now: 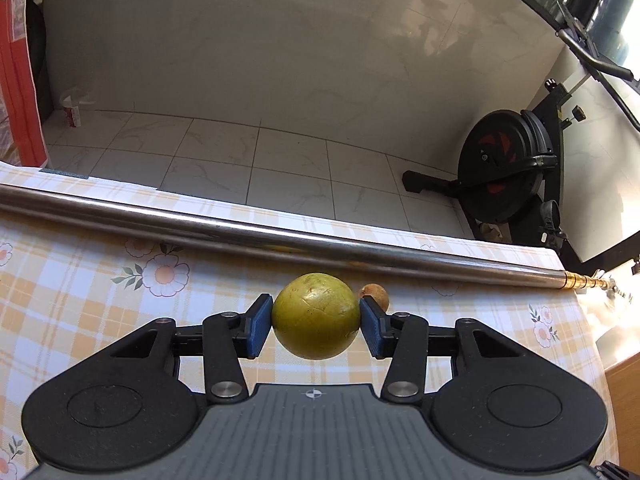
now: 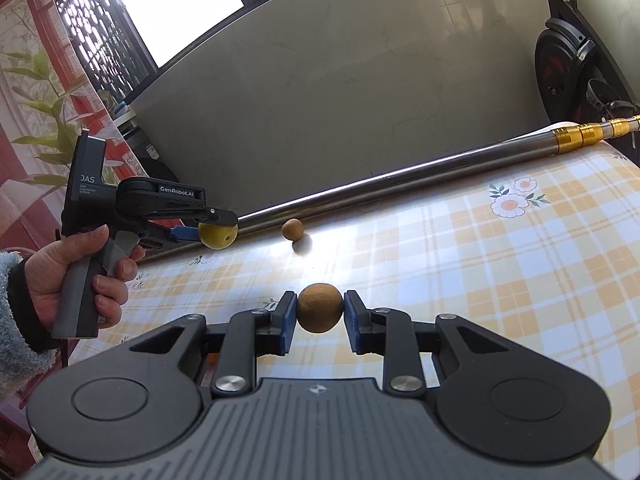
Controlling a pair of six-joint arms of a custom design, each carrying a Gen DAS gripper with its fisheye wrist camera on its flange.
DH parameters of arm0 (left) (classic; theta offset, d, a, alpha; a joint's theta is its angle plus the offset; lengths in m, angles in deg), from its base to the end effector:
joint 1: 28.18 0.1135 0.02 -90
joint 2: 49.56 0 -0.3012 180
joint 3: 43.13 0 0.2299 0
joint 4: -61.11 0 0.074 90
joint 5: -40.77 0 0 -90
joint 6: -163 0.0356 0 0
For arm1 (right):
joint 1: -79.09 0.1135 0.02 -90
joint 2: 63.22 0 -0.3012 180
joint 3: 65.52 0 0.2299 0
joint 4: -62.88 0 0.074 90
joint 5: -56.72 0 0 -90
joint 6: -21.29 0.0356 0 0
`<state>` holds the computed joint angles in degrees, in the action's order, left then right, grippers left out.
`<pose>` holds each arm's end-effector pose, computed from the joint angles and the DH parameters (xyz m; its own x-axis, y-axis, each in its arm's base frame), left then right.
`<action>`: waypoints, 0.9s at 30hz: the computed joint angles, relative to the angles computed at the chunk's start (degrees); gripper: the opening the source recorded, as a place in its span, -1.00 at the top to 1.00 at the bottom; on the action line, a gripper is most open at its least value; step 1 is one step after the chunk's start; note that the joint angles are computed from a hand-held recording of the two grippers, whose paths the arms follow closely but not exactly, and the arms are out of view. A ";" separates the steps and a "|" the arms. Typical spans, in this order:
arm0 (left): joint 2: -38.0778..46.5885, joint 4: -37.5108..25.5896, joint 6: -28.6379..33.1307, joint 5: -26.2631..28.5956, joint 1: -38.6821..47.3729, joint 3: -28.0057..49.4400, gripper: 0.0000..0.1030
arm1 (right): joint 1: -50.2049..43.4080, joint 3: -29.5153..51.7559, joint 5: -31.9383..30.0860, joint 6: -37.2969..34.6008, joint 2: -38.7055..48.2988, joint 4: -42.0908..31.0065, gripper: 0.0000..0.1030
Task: Organize fruits
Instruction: 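Carry the yellow-green fruit and the brown fruit back toward the beige plate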
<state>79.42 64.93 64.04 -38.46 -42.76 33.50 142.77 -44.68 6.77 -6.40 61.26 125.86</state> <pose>0.4068 -0.1127 0.0840 -0.7735 0.0431 -0.6323 0.2496 0.9378 -0.2414 0.1150 0.1809 0.0724 -0.5502 0.4166 -0.7237 0.0375 0.8782 0.4769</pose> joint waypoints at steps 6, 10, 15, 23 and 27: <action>-12.22 5.29 2.06 3.37 3.05 -15.07 0.03 | 7.39 4.90 6.25 6.25 -9.94 -17.95 0.46; -21.74 7.93 3.14 7.67 6.94 -24.71 0.03 | 12.42 8.56 9.96 11.85 -14.31 -28.30 0.46; -34.07 7.40 10.46 8.73 10.89 -34.05 0.03 | 16.89 15.88 12.02 14.98 -16.98 -41.34 0.46; -49.47 -8.22 21.00 17.78 23.88 -38.56 0.03 | 21.28 26.98 11.92 16.43 -14.39 -51.97 0.46; -53.68 -15.31 29.97 23.58 32.70 -38.99 0.03 | 22.43 30.47 12.09 16.97 -13.35 -54.70 0.46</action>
